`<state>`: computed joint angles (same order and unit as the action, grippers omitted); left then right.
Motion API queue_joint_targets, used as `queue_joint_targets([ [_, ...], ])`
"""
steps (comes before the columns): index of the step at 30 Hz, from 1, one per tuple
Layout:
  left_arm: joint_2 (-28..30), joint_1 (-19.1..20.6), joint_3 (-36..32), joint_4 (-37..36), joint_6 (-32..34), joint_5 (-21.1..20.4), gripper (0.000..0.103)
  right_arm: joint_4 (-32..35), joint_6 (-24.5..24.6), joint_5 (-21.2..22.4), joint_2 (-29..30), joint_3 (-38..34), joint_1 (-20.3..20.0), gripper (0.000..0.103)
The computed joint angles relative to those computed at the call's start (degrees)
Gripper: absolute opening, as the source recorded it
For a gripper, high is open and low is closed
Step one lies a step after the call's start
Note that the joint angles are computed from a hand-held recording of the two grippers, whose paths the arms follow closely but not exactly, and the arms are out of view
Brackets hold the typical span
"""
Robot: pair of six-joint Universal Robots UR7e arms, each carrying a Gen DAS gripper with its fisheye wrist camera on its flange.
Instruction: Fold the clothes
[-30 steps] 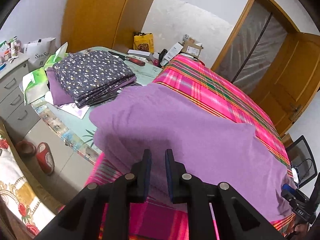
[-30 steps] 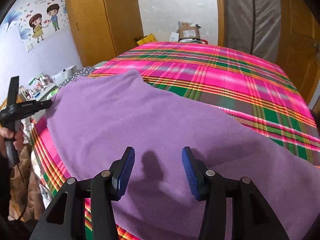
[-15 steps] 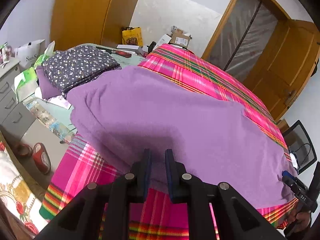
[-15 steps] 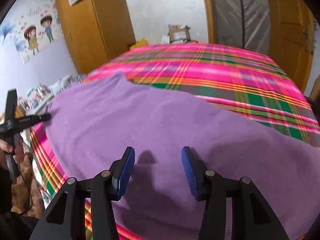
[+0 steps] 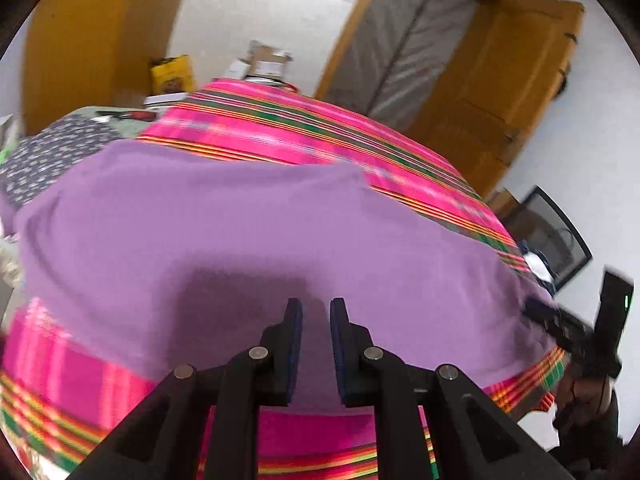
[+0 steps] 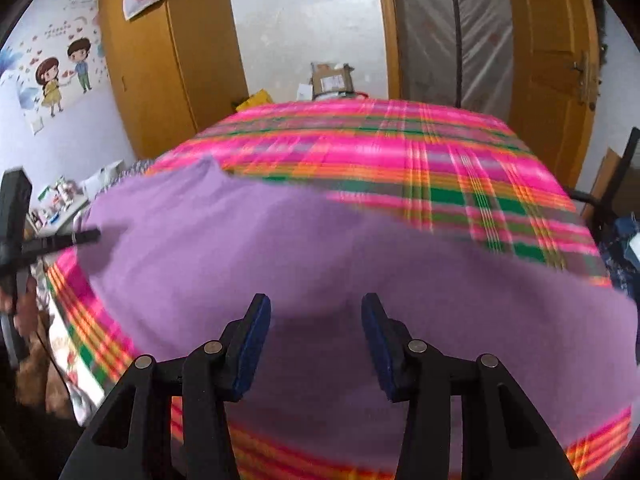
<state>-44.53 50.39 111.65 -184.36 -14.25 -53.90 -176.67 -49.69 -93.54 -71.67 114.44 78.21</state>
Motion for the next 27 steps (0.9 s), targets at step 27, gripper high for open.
queue_joint_targets([
  [27, 6.9, -3.3, -6.7, 4.5, 6.5, -9.0, 0.014, -1.1, 7.6, -5.3, -2.1, -4.1, -5.3, 0.025],
])
